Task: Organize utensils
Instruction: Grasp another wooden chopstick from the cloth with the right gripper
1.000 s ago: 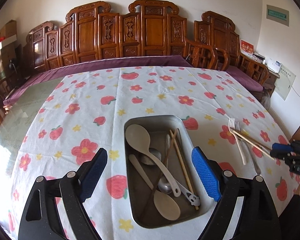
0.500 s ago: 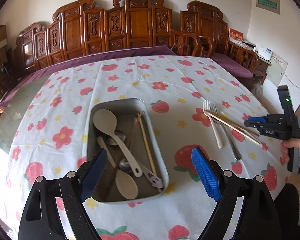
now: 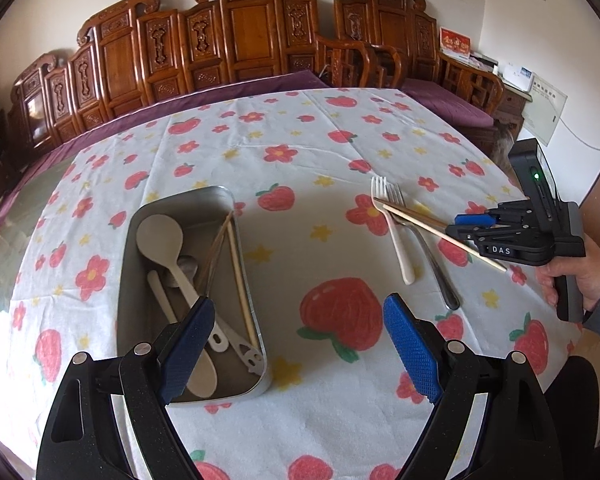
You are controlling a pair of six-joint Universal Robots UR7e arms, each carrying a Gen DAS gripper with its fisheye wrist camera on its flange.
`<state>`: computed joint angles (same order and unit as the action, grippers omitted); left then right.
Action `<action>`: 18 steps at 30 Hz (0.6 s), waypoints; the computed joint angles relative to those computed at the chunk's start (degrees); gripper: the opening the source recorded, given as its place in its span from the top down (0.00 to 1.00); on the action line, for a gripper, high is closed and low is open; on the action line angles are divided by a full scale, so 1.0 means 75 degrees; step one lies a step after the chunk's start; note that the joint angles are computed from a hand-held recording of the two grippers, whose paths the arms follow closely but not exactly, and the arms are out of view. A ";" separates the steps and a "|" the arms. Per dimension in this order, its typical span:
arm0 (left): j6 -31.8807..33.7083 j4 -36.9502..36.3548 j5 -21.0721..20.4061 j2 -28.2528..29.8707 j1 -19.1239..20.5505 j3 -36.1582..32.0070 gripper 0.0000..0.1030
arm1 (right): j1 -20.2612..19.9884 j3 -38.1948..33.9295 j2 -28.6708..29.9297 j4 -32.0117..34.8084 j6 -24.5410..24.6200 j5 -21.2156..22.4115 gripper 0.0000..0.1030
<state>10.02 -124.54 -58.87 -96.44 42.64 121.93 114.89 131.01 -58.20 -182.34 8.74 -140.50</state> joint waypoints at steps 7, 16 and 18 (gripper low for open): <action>0.0004 -0.0243 -0.0018 0.0363 -0.0244 0.0044 0.20 | 0.0007 0.0271 -0.0012 -0.0813 -0.0251 0.0319 0.89; -0.0094 -0.0659 -0.0105 0.1167 -0.0223 -0.0040 0.20 | 0.0060 0.0521 0.0052 -0.2518 -0.0228 0.0501 0.94; -0.0087 -0.0780 -0.0058 0.1366 -0.0219 -0.0041 0.20 | 0.0062 0.0491 0.0123 -0.2746 -0.0197 0.0401 0.94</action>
